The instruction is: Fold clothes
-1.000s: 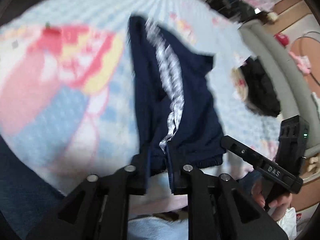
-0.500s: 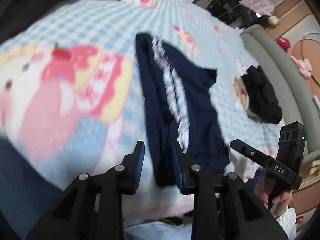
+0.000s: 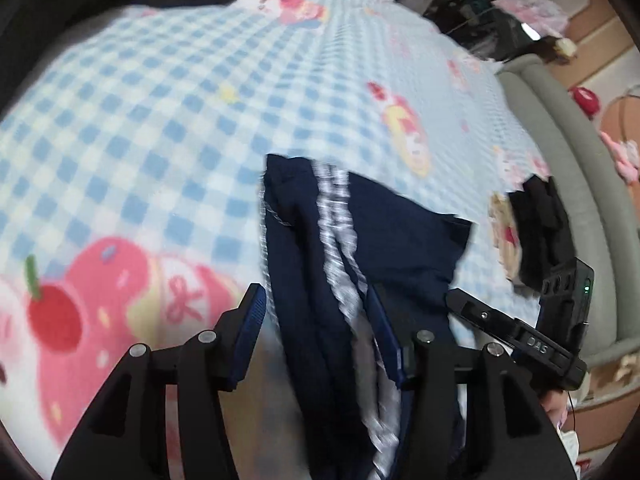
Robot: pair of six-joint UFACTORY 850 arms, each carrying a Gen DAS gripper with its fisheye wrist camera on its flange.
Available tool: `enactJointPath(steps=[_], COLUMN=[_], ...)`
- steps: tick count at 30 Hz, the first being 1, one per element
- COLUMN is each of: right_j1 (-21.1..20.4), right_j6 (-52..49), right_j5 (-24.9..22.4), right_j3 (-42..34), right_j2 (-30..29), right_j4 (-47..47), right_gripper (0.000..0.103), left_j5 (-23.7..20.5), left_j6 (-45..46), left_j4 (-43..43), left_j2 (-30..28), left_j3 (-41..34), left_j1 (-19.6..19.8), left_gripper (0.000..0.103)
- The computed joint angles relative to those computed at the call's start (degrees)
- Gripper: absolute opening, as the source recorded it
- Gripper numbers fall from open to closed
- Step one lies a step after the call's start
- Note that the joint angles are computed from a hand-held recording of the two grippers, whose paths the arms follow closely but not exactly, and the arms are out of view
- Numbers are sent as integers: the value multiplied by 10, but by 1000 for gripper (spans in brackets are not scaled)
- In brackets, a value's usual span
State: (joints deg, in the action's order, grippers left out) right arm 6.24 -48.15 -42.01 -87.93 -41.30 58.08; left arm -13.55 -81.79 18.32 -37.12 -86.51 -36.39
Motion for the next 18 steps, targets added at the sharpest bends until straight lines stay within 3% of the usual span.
enactJointPath(steps=[2, 7, 8, 9, 10, 11, 14, 18], right_j1=[3, -6, -7, -7, -8, -9, -14, -37], right_j6=[10, 36, 39, 33, 22, 11, -29, -123], right_j5=[-2, -24, -28, -29, -28, -26, -22, 1], right_j3=[-22, -103, -115, -120, -119, -118, -108, -54], right_j2=[-21, -84, -94, -97, -95, -93, -81, -26], right_j4=[5, 49, 58, 66, 73, 81, 113, 190], right_gripper=[55, 57, 57, 50, 21, 10, 9, 9], left_j5=[22, 61, 54, 40, 23, 18, 34, 47], left_j6=[5, -92, -67, -41, -35, -52, -84, 77], left_j4=[-7, 106, 88, 72, 76, 100, 157, 46], left_j2=[-6, -14, -18, -24, -31, -35, -40, -76], left_j3=[2, 5, -2, -12, -25, -34, -53, -120], left_j1=[5, 16, 17, 17, 15, 12, 4, 0], left_gripper=[55, 51, 38, 24, 22, 17, 12, 12])
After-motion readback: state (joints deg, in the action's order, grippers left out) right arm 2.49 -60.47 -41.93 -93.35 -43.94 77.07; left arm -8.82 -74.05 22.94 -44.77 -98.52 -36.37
